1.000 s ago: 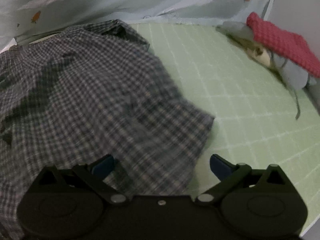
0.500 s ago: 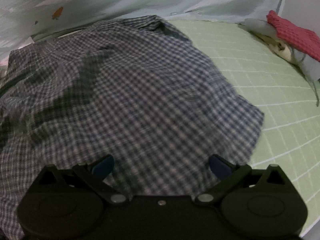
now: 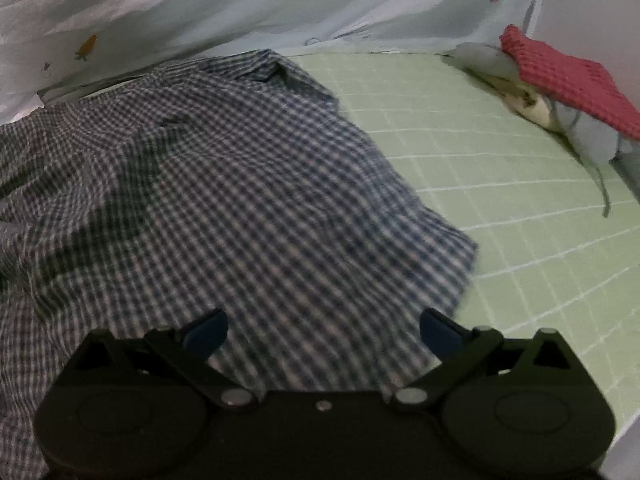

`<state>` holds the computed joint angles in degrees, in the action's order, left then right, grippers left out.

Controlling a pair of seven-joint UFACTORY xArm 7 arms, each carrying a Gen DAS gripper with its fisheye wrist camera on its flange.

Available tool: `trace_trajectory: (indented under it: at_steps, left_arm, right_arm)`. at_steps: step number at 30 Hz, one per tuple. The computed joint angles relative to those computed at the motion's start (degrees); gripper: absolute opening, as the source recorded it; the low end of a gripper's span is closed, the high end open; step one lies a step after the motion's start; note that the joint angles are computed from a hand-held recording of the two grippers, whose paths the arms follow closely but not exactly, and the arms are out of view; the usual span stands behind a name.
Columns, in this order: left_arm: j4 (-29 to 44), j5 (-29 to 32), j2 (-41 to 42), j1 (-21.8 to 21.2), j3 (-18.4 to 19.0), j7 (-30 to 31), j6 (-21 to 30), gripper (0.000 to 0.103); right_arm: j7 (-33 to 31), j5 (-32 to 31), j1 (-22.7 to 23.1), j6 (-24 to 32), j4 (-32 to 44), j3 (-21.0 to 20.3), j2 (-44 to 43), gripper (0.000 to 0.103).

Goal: Fold clothes

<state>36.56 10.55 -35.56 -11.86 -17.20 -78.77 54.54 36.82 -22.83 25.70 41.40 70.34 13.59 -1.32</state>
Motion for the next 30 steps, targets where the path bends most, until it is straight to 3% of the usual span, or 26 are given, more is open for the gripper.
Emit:
trace_trajectory:
  at_steps: [1,3,5,7,11,19,22,24,25,27,29,30]
  left_arm:
    - [1.2,0.3,1.7,-0.1,-0.4,0.7,1.0,0.07]
    - [3.2,2.0,4.1,-0.1,-1.1,1.9,3.9,0.057]
    - [4.5,4.1,5.1,-0.3,-1.6,3.1,7.6,0.026]
    - [3.2,4.3,3.2,-0.8,-0.5,3.2,8.0,0.003]
    - [-2.3,1.9,-4.1,-0.6,2.5,4.2,6.2,0.003]
    - [-5.7,6.0,-13.5,5.3,3.8,10.1,16.1,0.002]
    - [-3.9,9.8,-14.1,9.0,2.5,12.2,22.7,0.001]
    - [-3.5,10.8,-16.1,10.1,2.7,12.2,24.6,0.004]
    - [-3.5,10.6,-17.7,10.5,3.0,11.8,24.7,0.008]
    - [-3.3,9.6,-21.7,9.6,3.1,11.3,25.2,0.029]
    - [-1.8,8.7,-20.4,10.3,0.9,10.6,23.0,0.051]
    - [-0.9,8.5,-18.8,10.2,-0.1,10.1,21.5,0.058]
  right_arm:
    - [0.0,0.0,-0.1,0.3,-0.6,-0.1,-0.7,0.103]
    - [0.3,-0.1,-0.3,1.0,-1.5,0.0,-1.8,0.103]
    - [0.8,-0.2,-0.5,1.5,-2.2,0.2,-2.4,0.103]
    - [2.1,-0.3,-0.6,2.1,-2.6,0.7,-2.6,0.103]
    - [4.3,-0.6,0.1,2.9,-2.3,1.6,-2.1,0.103]
    - [6.4,-1.3,3.0,3.2,-0.6,2.6,0.0,0.103]
    - [5.8,-0.7,3.8,3.4,-0.3,2.4,0.4,0.103]
    - [5.0,-0.2,3.8,3.1,0.2,2.0,0.8,0.103]
    - [4.6,0.0,3.8,2.9,0.4,1.9,1.0,0.103]
    - [4.1,0.2,3.4,2.1,0.7,1.2,1.3,0.103]
    - [3.7,0.4,2.9,1.0,1.1,0.5,1.6,0.103]
    - [3.5,0.5,2.5,0.5,1.4,0.2,1.8,0.103]
